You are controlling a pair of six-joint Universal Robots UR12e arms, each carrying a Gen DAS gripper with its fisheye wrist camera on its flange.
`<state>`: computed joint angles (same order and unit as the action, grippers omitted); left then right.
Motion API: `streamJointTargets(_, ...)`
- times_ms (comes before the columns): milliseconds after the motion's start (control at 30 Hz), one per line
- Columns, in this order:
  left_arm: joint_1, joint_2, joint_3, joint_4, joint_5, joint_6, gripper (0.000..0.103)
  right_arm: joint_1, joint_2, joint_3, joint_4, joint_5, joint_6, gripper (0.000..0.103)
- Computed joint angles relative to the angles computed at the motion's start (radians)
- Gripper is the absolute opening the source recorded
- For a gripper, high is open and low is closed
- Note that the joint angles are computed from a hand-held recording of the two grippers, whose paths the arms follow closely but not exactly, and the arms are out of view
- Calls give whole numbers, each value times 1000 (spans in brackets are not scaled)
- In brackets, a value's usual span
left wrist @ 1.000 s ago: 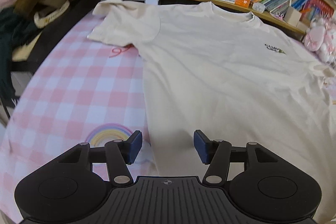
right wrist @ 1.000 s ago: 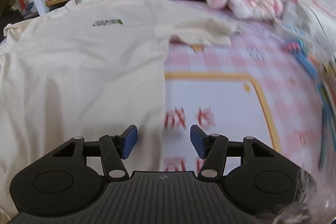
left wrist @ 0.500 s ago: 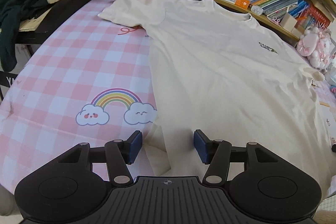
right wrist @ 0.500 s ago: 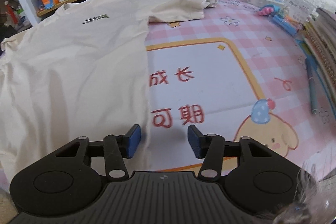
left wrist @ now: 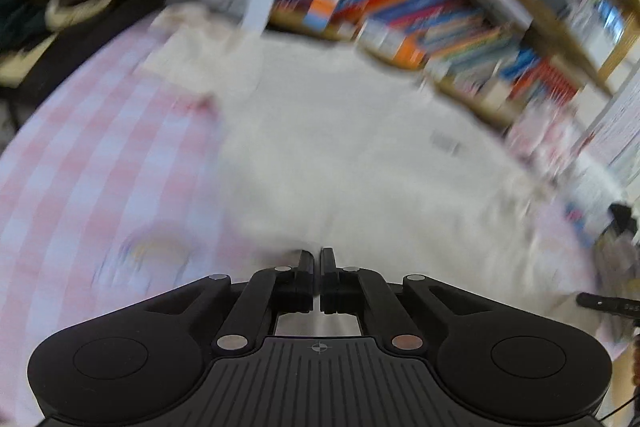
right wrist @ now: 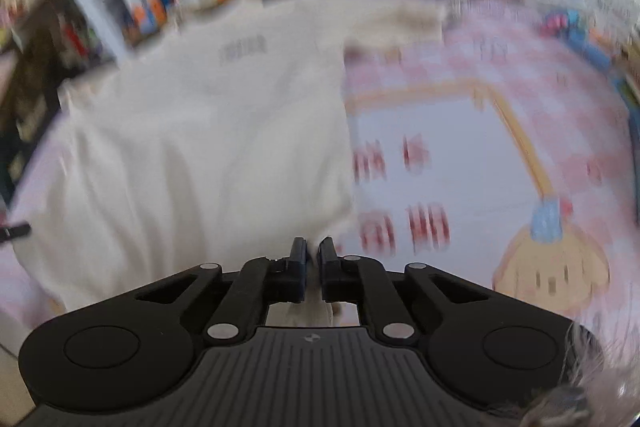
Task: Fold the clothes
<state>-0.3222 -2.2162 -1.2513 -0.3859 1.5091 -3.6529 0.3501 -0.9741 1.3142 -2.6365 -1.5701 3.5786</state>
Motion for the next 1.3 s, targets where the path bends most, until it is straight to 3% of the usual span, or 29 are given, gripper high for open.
streamJointTargets(100, 9, -82, 135, -15, 15, -25, 2, -8, 56, -91, -40, -35, 2, 6)
streamJointTargets(133, 13, -99, 165, -47, 20, -38, 8, -9, 80, -132, -30, -61, -5, 6)
streamJointTargets(267, 32, -150, 265, -213, 29, -97, 13, -14, 168, -289, 100, -147, -20, 14)
streamJointTargets(333, 30, -118, 204, -181, 48, -84, 24, -15, 170, -293, 116, -158, -44, 25)
streamJointTargets(400, 28, -78, 124, -122, 66, -60, 33, -19, 145, -240, 75, -142, -57, 36)
streamJointTargets(500, 22, -25, 19, -39, 88, -42, 34, -31, 94, -142, 26, -87, -29, 43)
streamJointTargets(633, 17, -14, -20, 7, 74, -8, 52, -35, 45, -44, -12, -49, 33, 52)
streamJointTargets(700, 12, -34, 8, -13, 69, 32, 52, -34, 36, -23, -17, -31, 58, 58)
streamJointTargets(867, -2, -73, 75, -80, 61, 106, 47, -30, 56, -47, 10, -16, 104, 58)
streamJointTargets(933, -8, -69, 77, -100, 71, 105, 12, -27, 67, -62, 11, -16, 116, 55)
streamJointTargets(1000, -7, -54, 62, -112, 68, 80, 8, -25, 76, -75, 12, -3, 106, 35)
streamJointTargets(1067, -7, -34, 33, -90, 75, 57, 8, -20, 81, -89, 27, -34, 54, 33)
streamJointTargets(1133, -6, -10, 4, -73, 78, 36, 7, -7, 87, -111, 53, -127, -32, 48)
streamJointTargets(1167, -8, -2, -3, -70, 85, 33, 7, -3, 89, -118, 57, -161, -99, 62)
streamJointTargets(1233, -14, 11, -14, -65, 106, 28, 7, -13, 89, -118, 57, -135, -229, 63)
streamJointTargets(1300, -24, 22, -21, -70, 135, 13, 7, -33, 88, -116, 61, -45, -293, 55)
